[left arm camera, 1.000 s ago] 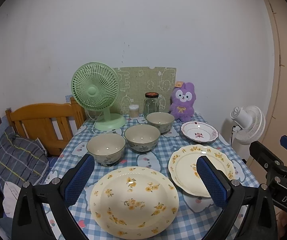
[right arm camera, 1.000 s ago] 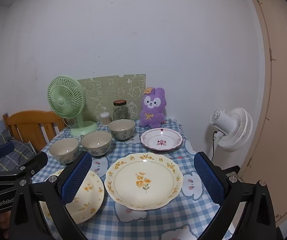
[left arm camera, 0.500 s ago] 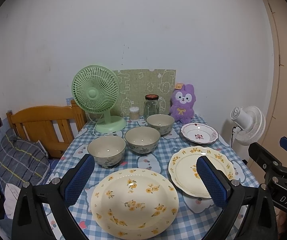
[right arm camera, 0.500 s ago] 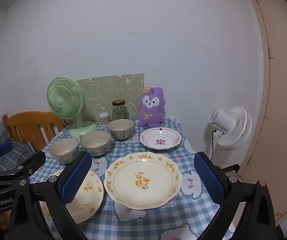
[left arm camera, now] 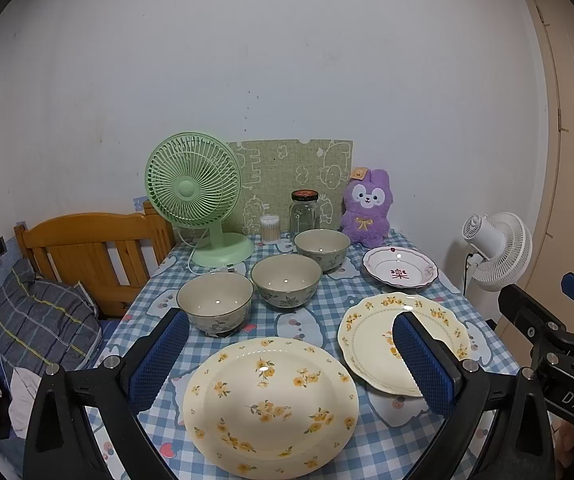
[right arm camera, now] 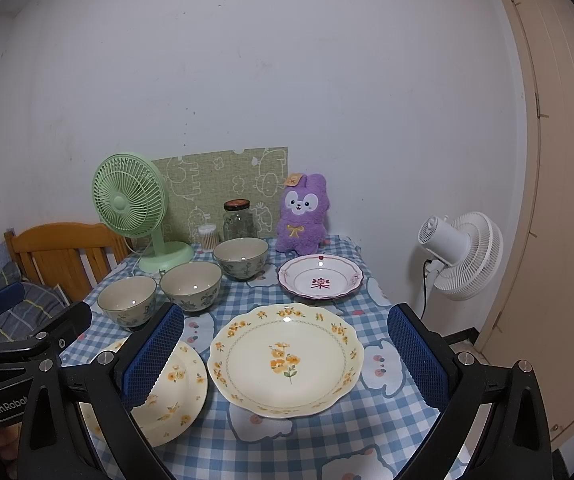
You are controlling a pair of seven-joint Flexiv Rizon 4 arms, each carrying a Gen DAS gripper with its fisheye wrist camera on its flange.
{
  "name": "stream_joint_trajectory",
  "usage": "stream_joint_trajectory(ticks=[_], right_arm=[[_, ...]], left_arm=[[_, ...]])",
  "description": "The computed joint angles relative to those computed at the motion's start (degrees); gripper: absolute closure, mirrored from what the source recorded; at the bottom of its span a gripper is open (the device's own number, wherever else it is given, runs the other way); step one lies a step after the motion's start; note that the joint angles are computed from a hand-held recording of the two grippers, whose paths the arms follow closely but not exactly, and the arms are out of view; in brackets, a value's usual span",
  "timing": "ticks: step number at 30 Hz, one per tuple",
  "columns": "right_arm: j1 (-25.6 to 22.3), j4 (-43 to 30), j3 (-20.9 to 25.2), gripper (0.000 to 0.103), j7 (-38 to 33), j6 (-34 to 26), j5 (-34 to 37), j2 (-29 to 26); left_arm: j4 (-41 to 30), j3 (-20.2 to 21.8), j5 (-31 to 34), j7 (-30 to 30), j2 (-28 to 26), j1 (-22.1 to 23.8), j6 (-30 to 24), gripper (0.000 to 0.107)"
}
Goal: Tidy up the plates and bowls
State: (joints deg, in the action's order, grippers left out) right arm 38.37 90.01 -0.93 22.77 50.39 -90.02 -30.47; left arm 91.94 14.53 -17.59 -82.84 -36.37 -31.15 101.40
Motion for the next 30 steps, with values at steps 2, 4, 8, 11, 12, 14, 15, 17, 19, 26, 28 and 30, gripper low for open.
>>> stream_joint_trajectory(ticks=[2, 4, 8, 11, 12, 14, 15, 17, 19, 26, 28, 30], right_arm=[[0.0, 0.0, 0.0, 0.0, 0.0, -0.1, 0.1, 0.0], [0.0, 0.1, 0.0, 0.0, 0.1, -0.1, 0.0, 0.1], [0.0, 0.2, 0.1, 0.0, 0.0, -0.2, 0.1, 0.1], [0.0, 0.2, 0.1, 0.0, 0.0, -0.2, 0.0, 0.1], [0.0, 0.2, 0.1, 0.0, 0.0, -0.2, 0.1, 0.1], [0.0, 0.2, 0.1, 0.0, 0.1, -0.2, 0.0, 0.1], [0.0, 0.2, 0.1, 0.0, 0.1, -0.2, 0.0, 0.1], [0.0, 0.1, 0.1, 0.0, 0.0, -0.2, 0.1, 0.1], [0.1, 0.2, 0.1, 0.0, 0.0, -0.3, 0.0, 0.1], [0.1, 0.3, 0.2, 0.0, 0.2, -0.1, 0.1, 0.2], [0.1, 0.3, 0.2, 0.0, 0.3, -0.1, 0.1, 0.2], [0.1, 0.3, 0.2, 0.0, 0.2, -0.1, 0.2, 0.2]], left_arm=[[0.0, -0.1, 0.1, 0.0, 0.1, 0.1, 0.0, 0.004], [0.1, -0.3, 0.2, -0.1, 0.1, 0.2, -0.1, 0.004], [0.1, -0.3, 0.3, -0.2, 0.2, 0.3, -0.1, 0.004], [0.2, -0.3, 0.4, -0.2, 0.2, 0.3, -0.2, 0.004], [0.2, -0.4, 0.5, -0.3, 0.2, 0.3, -0.1, 0.004], [0.2, -0.4, 0.5, -0.3, 0.2, 0.4, 0.0, 0.004], [0.2, -0.4, 0.5, -0.3, 0.2, 0.4, 0.0, 0.004], [0.2, -0.4, 0.5, -0.3, 0.2, 0.4, 0.0, 0.004], [0.2, -0.5, 0.5, -0.3, 0.3, 0.4, 0.0, 0.004], [0.1, -0.1, 0.5, -0.4, 0.2, 0.2, -0.1, 0.004], [0.1, -0.2, 0.5, -0.3, 0.2, 0.3, -0.2, 0.004], [0.2, -0.5, 0.6, -0.3, 0.3, 0.5, -0.1, 0.004]])
